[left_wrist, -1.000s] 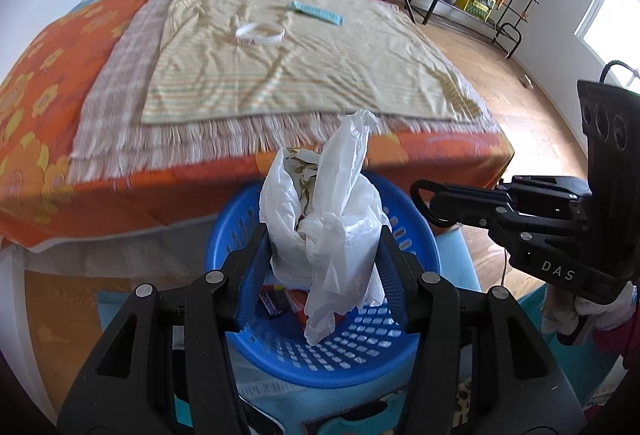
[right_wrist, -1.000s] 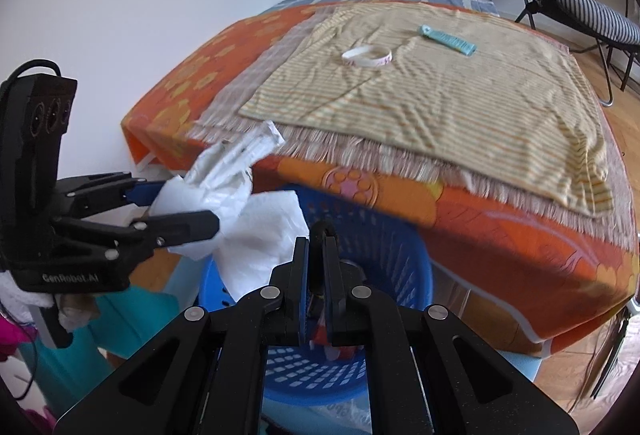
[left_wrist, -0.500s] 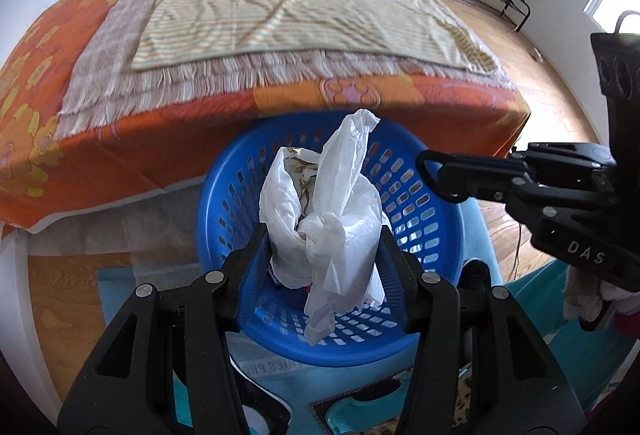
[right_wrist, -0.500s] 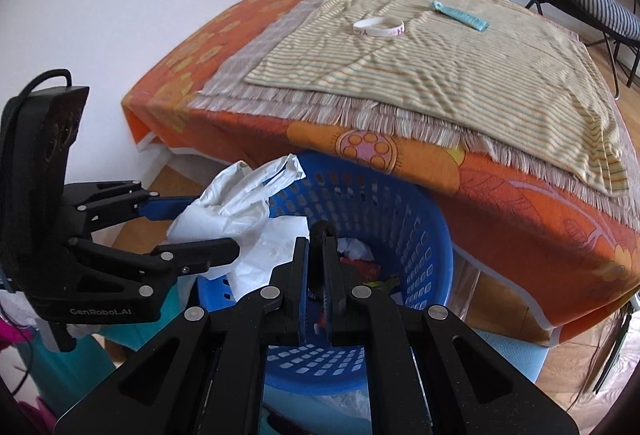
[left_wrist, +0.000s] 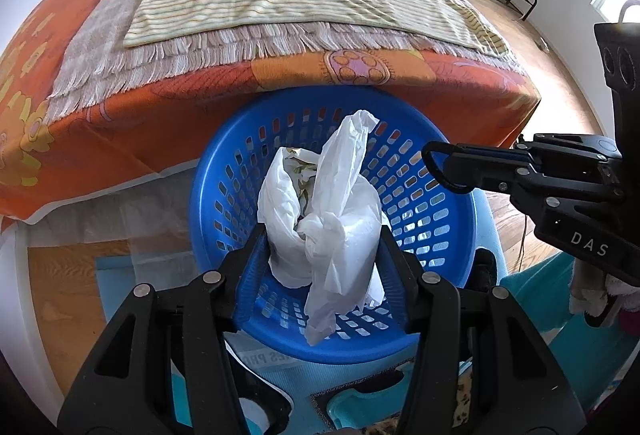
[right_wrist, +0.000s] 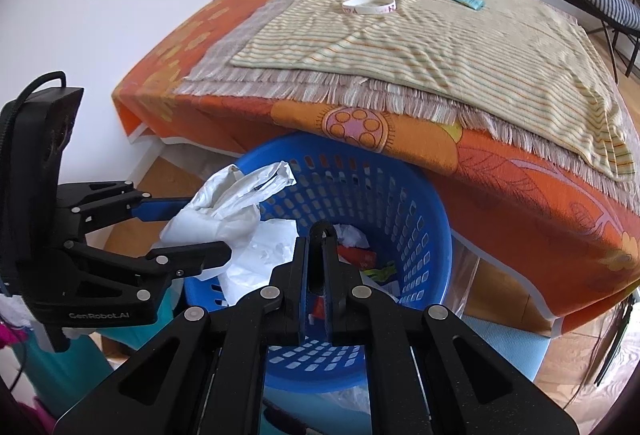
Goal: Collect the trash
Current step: 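Open both tools to drop the bag and hair tie into the basket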
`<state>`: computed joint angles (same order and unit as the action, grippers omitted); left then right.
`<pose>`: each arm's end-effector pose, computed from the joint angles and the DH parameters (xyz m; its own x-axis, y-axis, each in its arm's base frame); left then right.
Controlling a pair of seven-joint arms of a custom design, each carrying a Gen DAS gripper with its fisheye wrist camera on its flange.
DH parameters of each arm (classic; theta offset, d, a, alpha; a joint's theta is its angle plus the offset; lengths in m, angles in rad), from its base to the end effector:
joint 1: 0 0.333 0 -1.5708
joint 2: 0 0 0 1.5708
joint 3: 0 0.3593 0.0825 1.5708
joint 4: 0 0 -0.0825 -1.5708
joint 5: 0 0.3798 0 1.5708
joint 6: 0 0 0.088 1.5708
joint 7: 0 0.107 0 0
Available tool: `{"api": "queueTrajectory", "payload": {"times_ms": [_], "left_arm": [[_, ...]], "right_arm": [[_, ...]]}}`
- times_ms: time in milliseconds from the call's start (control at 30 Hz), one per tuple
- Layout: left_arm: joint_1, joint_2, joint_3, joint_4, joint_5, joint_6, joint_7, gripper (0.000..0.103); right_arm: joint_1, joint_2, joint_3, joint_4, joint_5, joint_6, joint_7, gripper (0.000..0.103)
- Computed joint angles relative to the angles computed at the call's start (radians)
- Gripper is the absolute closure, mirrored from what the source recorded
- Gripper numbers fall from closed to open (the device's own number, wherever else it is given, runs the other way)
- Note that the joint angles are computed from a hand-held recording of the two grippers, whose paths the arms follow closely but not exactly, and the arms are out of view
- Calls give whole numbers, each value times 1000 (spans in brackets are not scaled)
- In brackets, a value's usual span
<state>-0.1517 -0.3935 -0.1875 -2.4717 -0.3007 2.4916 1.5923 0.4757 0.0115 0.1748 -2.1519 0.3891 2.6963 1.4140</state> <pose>0.4086 -0.1501 0.5181 -0.1921 -0.9646 0.1808 -0.9164 0.1104 -0.3848 0.4666 0.3388 0.4982 0.5214 -0.8182 -0.2422 -0.7916 -0.3577 -0.4954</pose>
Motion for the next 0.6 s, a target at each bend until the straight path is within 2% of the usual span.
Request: {"api": "queueTrajectory", "payload": {"times_ms": [267,333,433,500,600], "left_arm": [[9,17,-6,12,18,-11,-23,47],[9,18,-4,13,20,-12,-28,47],[10,18,-2,12,20,-11,-30,47],[10,19,-2,13,21,-12,-30,47],[11,20,0,14,22,-13,-31,47]], "right_arm": [[-6,13,-1,11,-27,-16,24,98],[-8,17,0,14,-36,-23,33,95],[-11,20,1,16,-37,-30,36,84],[-13,22,2,18,-31,-30,33,72],[-16,24,3,20,-29,-31,36,63]]}}
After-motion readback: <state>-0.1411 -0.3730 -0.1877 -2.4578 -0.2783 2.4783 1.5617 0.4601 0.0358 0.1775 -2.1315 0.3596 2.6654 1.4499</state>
